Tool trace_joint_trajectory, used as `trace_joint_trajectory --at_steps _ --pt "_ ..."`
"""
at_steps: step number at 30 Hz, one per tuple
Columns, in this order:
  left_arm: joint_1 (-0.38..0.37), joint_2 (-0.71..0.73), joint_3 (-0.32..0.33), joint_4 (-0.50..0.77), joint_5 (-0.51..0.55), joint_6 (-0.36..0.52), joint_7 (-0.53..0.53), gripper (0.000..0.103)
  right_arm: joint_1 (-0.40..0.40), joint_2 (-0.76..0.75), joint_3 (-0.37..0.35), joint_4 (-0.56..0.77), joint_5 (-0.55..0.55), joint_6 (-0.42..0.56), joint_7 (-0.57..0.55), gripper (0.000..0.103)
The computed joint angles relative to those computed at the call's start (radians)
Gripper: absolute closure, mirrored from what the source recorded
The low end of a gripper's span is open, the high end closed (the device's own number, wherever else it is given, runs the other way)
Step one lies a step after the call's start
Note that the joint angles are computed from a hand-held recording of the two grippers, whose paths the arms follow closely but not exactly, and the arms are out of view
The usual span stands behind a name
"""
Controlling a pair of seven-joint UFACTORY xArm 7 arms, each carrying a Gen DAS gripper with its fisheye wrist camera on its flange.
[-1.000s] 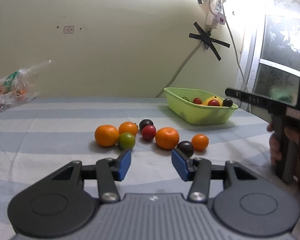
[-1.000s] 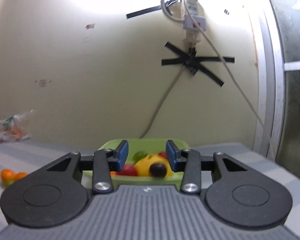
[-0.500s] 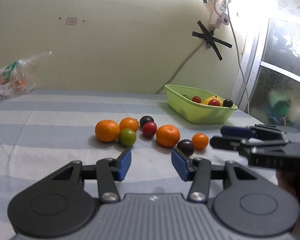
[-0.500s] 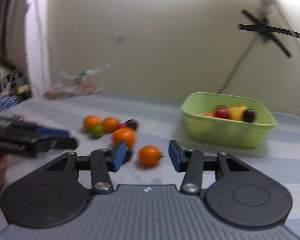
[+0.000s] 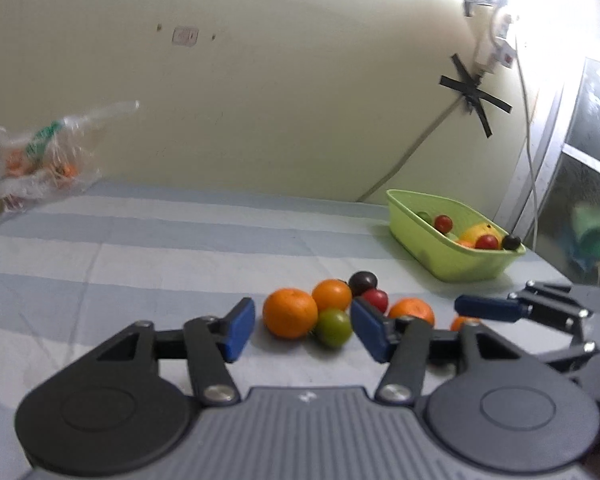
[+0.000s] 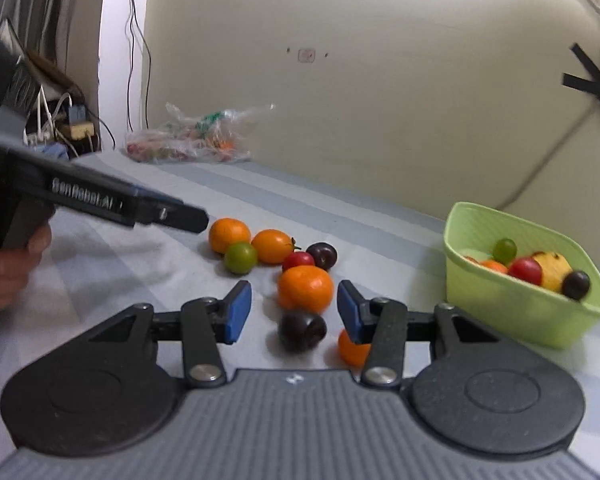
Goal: Organize fruits
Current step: 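Grasp a tangerine with the right tool while the left grasps another tangerine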
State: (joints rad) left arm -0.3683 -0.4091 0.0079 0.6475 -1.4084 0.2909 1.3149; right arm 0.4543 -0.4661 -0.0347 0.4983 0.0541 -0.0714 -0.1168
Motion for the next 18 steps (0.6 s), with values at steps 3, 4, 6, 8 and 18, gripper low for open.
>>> trace_joint_trajectory --at_steps 3,4,6,8,18 --pt "0.027 0.078 0.007 0.057 0.076 0.052 -0.112 0.046 -0.030 0.055 0.025 0.055 0.004 0.041 0.018 0.053" --pt "0.040 0.107 0.011 0.078 0.111 0.085 -0.166 0.046 -0.022 0.069 0.015 0.071 0.015 0.058 0.020 0.053" --pt "0.061 0.146 0.022 0.109 0.146 0.152 -0.245 0.046 0.005 0.087 -0.015 0.096 0.049 0.092 0.012 0.053" --pt "0.078 0.168 0.024 0.127 0.136 0.197 -0.264 0.048 0.012 0.103 -0.024 0.117 0.078 0.120 -0.002 0.053" --pt "0.112 0.142 -0.004 0.121 0.073 0.204 -0.229 0.066 0.046 0.097 -0.027 0.087 0.187 0.045 -0.073 0.062"
